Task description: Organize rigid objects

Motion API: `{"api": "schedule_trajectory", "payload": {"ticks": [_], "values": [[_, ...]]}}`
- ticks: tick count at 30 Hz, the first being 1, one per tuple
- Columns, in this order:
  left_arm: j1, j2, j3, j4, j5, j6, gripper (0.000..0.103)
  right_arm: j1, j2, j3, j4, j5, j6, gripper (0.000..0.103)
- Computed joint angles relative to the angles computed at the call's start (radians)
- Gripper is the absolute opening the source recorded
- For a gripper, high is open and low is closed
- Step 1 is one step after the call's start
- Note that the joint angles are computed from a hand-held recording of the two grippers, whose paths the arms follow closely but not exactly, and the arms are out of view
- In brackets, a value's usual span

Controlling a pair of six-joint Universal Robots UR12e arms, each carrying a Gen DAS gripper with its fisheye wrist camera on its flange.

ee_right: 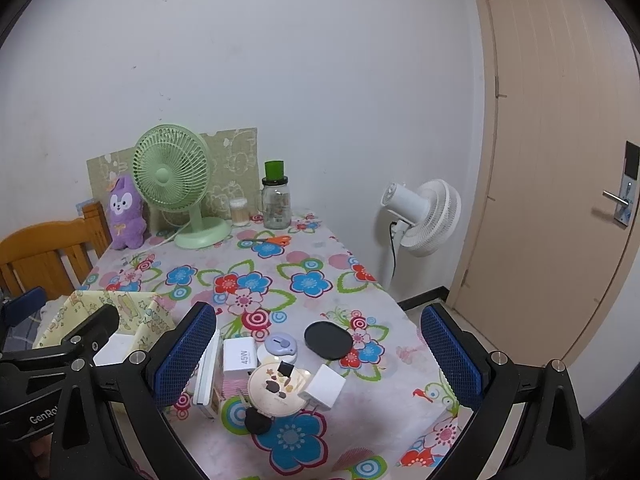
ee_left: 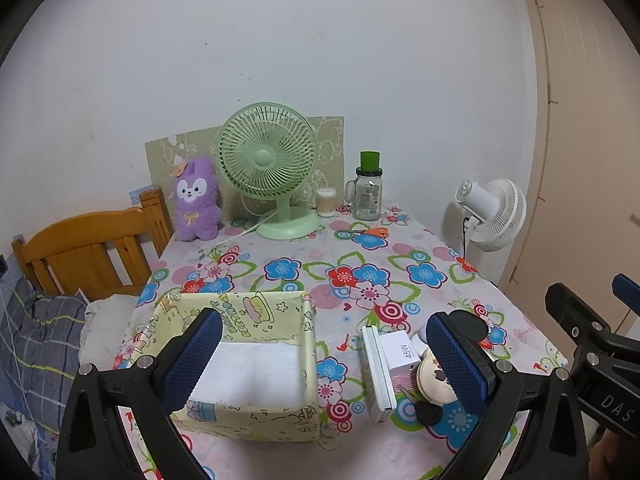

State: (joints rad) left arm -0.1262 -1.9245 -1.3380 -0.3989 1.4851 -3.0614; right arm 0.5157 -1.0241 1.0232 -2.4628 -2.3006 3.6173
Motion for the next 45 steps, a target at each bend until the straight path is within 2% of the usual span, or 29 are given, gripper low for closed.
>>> {"api": "schedule_trajectory", "payload": {"ticks": [13,40,45], "values": [[0.000,0.002,-0.004,0.006,0.002,-0.003,0.103,0.001,-0.001,0.001,-0.003,-0.002,-0.003,0.103],[-0.017,-0.006,0.000,0.026,0.039,-0.031,0.103,-0.016,-0.008,0.023,-0.056,0.043,-0.043,0.103],[-0.022,-0.012,0.006,0.016,0.035,-0.030,0.102,-0.019,-0.008,0.021,-0.036,0.044,-0.036,0.103]]}}
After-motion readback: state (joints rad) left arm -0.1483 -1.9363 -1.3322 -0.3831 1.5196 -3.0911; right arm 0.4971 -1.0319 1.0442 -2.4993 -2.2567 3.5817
